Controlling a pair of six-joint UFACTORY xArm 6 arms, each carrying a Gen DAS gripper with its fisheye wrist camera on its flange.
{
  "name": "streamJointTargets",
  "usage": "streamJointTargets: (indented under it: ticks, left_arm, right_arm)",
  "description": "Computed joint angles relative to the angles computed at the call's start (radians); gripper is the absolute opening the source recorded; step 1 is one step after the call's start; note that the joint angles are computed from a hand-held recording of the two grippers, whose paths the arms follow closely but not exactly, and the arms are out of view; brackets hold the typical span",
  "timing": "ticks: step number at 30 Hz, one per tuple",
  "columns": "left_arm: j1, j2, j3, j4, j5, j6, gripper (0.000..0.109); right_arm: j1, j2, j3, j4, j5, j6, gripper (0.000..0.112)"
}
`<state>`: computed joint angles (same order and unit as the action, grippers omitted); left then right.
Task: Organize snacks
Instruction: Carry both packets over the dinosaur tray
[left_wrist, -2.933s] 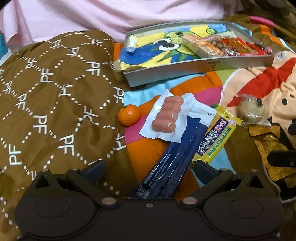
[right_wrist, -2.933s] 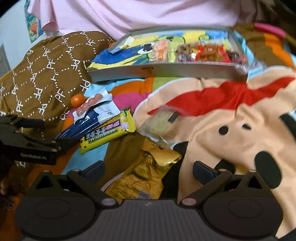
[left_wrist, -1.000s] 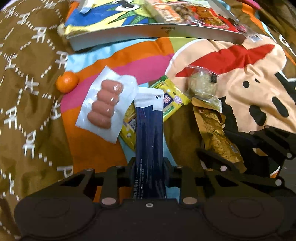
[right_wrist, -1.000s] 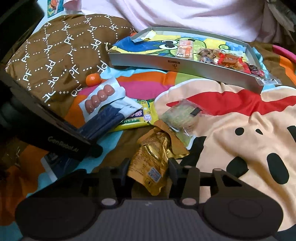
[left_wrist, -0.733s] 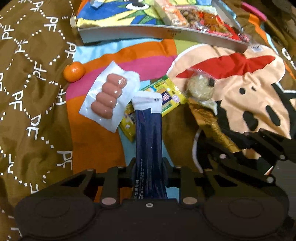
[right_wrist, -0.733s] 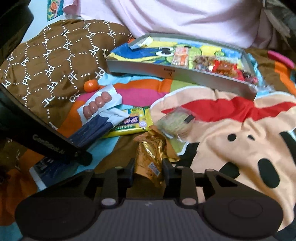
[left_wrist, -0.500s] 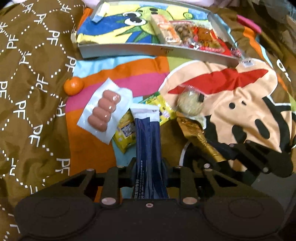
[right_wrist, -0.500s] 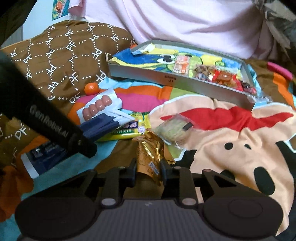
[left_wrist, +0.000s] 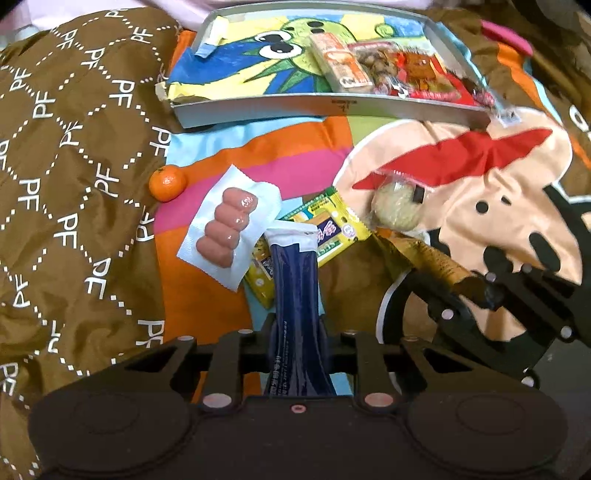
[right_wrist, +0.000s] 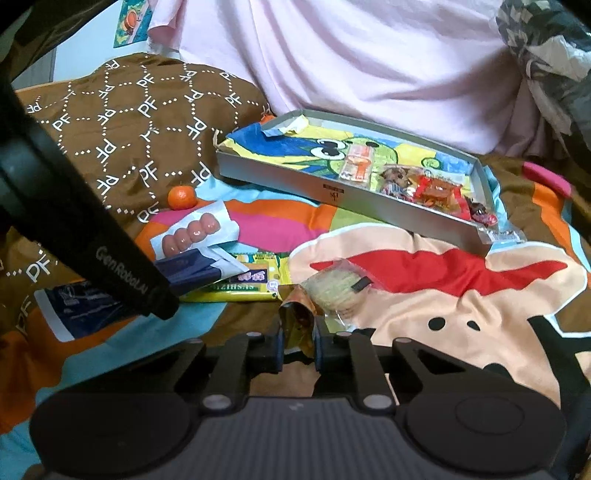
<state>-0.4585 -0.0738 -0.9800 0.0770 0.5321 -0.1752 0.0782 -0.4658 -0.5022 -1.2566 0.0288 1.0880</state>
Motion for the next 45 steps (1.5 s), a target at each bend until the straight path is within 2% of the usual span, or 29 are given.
streamJointTargets:
  ticks: [4, 7, 11, 14, 20, 22, 26, 29, 31, 33, 37, 39, 45]
  left_arm:
    - [-0.004, -0.01, 0.002, 0.053, -0.024, -0.112, 0.022]
    - [-0.009, -0.017, -0.004, 0.016, -0.03, -0.133, 0.022]
    - [-0.016, -0.025, -0.014, -0.043, -0.03, -0.127, 0.022]
    - [-0.022, -0.029, -0.023, -0.041, -0.051, -0.13, 0.022]
    - [-0.027, 0.007, -0.072, 0.031, -0.133, -0.202, 0.022]
    - [-0.025, 0.029, -0.098, 0.057, -0.166, -0.235, 0.022]
    - [-0.018, 0.094, -0.168, 0.093, -0.237, -0.289, 0.022]
    - [-0.011, 0.152, -0.226, 0.169, -0.303, -0.357, 0.023]
    - [-0.004, 0.193, -0.27, 0.218, -0.33, -0.402, 0.023]
    - [0.002, 0.244, -0.329, 0.29, -0.345, -0.471, 0.023]
    - [0.01, 0.354, -0.465, 0.391, -0.345, -0.567, 0.023]
    - [0.014, 0.409, -0.534, 0.426, -0.337, -0.589, 0.023]
    - [0.017, 0.565, -0.741, 0.384, -0.236, -0.52, 0.023]
  right_arm:
    - [-0.004, -0.004, -0.02, -0.134, -0.002, 0.115, 0.015]
    - [-0.007, -0.011, -0.029, -0.209, 0.0, 0.179, 0.015]
    - [-0.021, -0.031, -0.033, -0.237, 0.0, 0.212, 0.015]
    - [-0.041, -0.064, -0.036, -0.29, -0.014, 0.267, 0.015]
    - [-0.074, -0.108, -0.079, -0.597, -0.008, 0.552, 0.015]
    - [-0.084, -0.101, -0.111, -0.722, 0.003, 0.688, 0.015]
    - [-0.098, -0.084, -0.155, -0.894, 0.053, 0.865, 0.015]
    - [-0.109, -0.064, -0.18, -1.003, 0.091, 0.981, 0.015]
    - [-0.101, -0.041, -0.196, -1.097, 0.146, 1.073, 0.015]
    - [-0.081, -0.01, -0.209, -1.189, 0.238, 1.152, 0.015]
    - [-0.043, 0.09, -0.249, -1.358, 0.439, 1.225, 0.015]
    - [-0.034, 0.15, -0.287, -1.395, 0.495, 1.227, 0.015]
    - [-0.039, 0.318, -0.418, -1.447, 0.516, 1.233, 0.016]
